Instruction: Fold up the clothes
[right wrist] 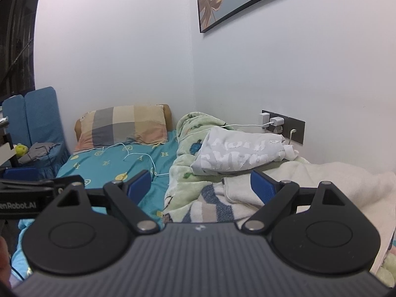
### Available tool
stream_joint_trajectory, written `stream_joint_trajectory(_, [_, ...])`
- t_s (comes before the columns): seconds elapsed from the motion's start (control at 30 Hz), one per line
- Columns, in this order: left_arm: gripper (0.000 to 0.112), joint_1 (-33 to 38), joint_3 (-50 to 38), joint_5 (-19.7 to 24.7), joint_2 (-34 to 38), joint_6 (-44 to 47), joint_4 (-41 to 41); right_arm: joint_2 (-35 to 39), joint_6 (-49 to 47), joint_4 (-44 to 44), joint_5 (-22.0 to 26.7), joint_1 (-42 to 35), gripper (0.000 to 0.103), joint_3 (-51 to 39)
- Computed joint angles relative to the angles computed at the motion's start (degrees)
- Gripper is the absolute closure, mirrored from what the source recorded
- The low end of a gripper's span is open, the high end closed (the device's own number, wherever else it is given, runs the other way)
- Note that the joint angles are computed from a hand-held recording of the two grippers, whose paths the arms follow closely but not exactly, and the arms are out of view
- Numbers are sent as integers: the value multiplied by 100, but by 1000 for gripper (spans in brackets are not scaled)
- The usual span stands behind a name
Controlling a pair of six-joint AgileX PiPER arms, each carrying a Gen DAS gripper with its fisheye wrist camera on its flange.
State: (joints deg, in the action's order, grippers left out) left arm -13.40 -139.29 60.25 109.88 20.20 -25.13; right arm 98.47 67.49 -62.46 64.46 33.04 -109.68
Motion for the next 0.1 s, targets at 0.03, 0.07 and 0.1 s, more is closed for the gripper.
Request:
stream_joint_trajectory(0.03, [9,15,-5,6,-1,-3,-16,-5,6,4,2,2,14,0])
stream_joint_trajectory(0.07, [9,30,11,5,-14,9,-35,-8,7,-1,9,7,14,-1])
stream_joint_trajectory(0.1, [9,43,45,0,-35,29,-64,-6,7,-4,20,12,14,-6])
